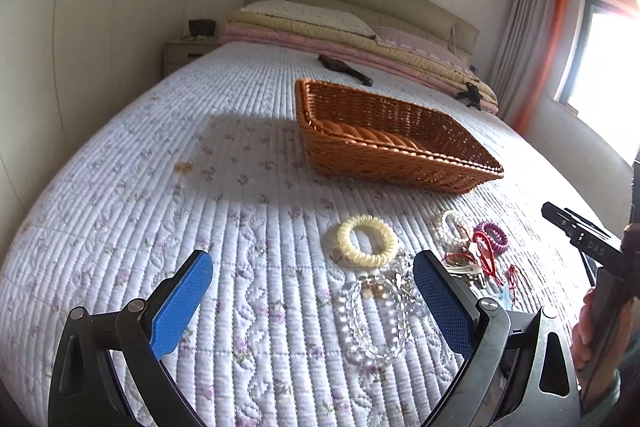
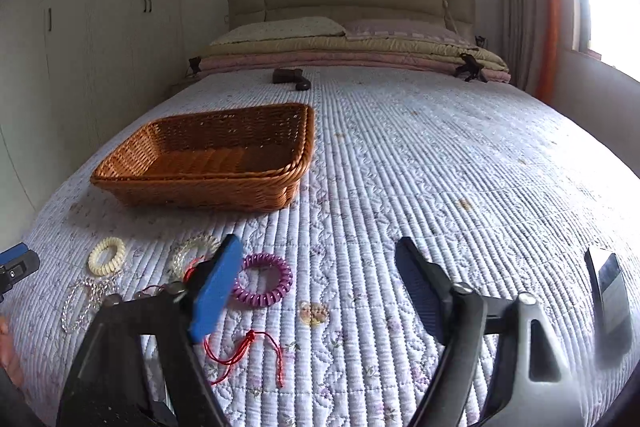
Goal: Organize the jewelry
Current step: 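Grasp the clear bead bracelet with the left tool while the right tool grasps the purple coil hair tie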
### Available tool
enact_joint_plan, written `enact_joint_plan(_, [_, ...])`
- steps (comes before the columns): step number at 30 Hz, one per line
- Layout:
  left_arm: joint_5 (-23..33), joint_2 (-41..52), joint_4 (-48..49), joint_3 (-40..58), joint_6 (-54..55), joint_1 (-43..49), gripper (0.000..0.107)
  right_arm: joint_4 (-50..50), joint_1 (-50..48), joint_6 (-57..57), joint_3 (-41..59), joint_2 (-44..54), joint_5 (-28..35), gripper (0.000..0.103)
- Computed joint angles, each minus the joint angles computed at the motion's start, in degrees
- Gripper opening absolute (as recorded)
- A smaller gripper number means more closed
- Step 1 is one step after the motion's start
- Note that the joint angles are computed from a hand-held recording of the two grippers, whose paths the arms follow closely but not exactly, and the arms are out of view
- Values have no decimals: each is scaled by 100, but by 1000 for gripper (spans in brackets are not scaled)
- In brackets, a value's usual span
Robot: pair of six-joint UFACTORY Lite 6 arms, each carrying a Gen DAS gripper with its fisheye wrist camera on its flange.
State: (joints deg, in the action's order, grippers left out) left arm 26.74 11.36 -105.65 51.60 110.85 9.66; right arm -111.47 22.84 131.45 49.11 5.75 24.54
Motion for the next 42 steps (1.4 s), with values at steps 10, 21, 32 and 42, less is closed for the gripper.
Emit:
enact_joint_plan(10, [-379,407,1537,218,-1351,-630,64,671,-277,-957,671,888,-798,53])
enact_joint_plan(21, [-1476,419,54,124,147,-1340,38,3785,-263,-4413,2107,2192,-851,31])
enact_joint_plan(32, [-983,-18,-683,-324,1041,-1244,8,1783,21,-2438,1451,1630,-656,13])
enact_joint_plan(42, [-152,-998,1347,-40,-931,-977,8,1706,196,-2333,869,388,-852,13])
